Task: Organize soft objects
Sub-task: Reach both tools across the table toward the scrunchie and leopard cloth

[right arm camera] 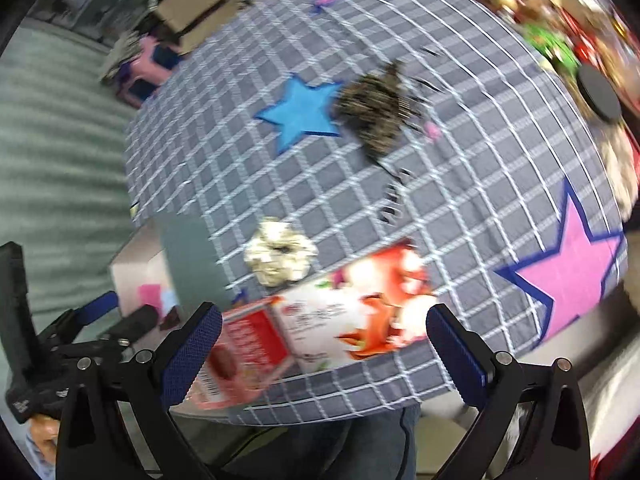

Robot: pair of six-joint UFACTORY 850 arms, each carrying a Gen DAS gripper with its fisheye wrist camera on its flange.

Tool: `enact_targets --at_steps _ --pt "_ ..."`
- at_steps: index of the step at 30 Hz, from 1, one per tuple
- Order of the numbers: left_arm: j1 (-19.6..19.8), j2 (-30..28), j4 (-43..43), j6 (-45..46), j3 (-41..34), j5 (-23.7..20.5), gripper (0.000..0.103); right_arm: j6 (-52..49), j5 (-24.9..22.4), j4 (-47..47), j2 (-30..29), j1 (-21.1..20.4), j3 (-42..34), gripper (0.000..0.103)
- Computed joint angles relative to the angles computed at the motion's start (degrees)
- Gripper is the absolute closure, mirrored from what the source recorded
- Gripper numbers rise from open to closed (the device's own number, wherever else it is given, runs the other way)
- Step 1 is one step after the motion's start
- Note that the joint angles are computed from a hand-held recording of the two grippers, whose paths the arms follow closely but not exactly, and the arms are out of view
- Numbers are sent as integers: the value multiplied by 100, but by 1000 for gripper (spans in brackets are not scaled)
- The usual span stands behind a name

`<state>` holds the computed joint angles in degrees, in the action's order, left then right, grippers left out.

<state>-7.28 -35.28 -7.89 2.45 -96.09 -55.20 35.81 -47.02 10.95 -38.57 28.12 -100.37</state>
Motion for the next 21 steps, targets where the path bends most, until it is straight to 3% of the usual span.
enact_targets --at_steps 5,11,15,21 --pt "-234 -881 140 -169 -1079 -799 0 -121 121 303 72 -290 334 0" --pt "-407 -2021 186 -817 -2464 -1857 0 -500 12 599 -177 -594 189 0" --pt "-457 -2509 216 -1300 -3026 -2223 0 -726 -266 626 -519 -782 -215 0" --pt "-438 -2989 124 -2027 -3527 -2692 0 -1054 -892 515 -1325 -972 -1404 0"
